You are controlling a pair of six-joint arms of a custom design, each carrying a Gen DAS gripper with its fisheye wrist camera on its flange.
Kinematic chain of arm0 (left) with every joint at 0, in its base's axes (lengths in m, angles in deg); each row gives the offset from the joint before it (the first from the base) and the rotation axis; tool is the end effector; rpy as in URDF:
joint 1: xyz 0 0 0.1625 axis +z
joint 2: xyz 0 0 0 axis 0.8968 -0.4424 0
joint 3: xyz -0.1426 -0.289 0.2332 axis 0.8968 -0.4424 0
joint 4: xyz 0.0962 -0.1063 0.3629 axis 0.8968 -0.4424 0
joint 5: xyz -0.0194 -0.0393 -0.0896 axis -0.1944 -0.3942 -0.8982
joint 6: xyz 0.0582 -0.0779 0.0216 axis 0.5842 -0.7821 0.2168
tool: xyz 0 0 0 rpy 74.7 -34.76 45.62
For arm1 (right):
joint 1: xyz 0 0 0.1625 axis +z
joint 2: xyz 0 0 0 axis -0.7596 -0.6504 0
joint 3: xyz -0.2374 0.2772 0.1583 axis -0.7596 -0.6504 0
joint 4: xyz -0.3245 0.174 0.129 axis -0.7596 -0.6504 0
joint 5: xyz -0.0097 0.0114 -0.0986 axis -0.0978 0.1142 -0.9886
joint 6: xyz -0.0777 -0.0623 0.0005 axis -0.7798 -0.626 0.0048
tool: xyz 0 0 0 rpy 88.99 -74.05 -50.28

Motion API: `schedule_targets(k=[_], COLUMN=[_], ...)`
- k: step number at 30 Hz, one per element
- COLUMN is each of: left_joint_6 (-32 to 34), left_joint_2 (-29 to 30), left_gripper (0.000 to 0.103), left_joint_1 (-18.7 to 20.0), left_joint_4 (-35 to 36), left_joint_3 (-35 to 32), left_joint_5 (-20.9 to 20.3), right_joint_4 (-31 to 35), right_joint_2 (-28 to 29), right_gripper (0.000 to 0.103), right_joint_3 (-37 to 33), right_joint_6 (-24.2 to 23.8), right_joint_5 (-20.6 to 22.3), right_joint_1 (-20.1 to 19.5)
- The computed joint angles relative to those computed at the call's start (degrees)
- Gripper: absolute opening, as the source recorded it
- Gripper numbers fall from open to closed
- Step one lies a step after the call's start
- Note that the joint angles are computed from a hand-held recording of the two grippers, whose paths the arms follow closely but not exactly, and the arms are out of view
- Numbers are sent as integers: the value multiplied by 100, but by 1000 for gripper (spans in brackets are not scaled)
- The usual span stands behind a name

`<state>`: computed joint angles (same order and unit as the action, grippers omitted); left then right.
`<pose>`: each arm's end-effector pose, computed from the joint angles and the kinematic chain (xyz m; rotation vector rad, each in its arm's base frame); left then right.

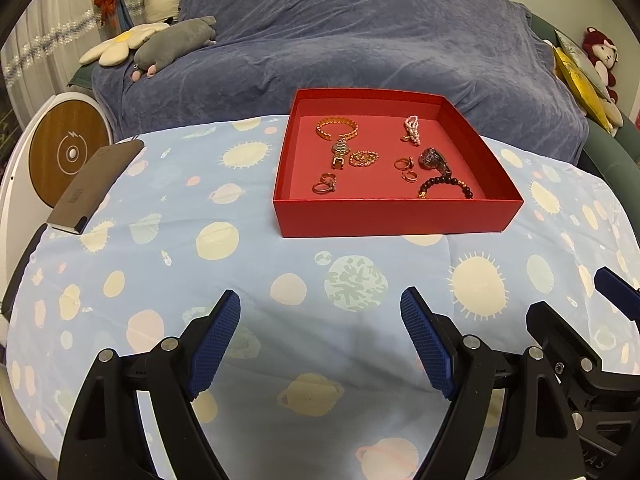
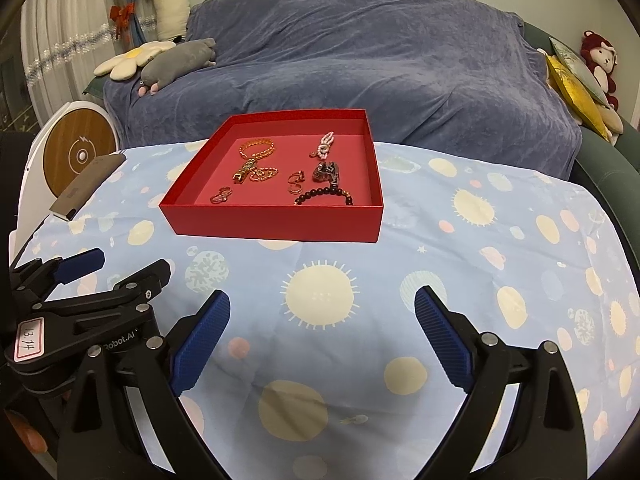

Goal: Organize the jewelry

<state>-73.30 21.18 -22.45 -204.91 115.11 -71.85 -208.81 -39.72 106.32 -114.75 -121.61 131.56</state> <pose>-0.3911 -0.6189 -0.0939 0.6631 2.3035 -0.6389 0.0067 -0.5646 0.2987 0.1211 -2.1551 0.9837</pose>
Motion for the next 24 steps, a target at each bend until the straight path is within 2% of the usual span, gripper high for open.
schedule_targets(k=[24], left_joint_6=[38], left_joint_2=[18], left_gripper=[80], left_joint_1=[-5], left_joint_4=[-77], left_joint_3=[5], left_joint_5=[67], right_joint_4=[-102], right_joint_2=[35], right_gripper=[93], right_joint_3=[-8], right_joint_6=[-48], right_joint_5=[-59], right_joint_1=[5])
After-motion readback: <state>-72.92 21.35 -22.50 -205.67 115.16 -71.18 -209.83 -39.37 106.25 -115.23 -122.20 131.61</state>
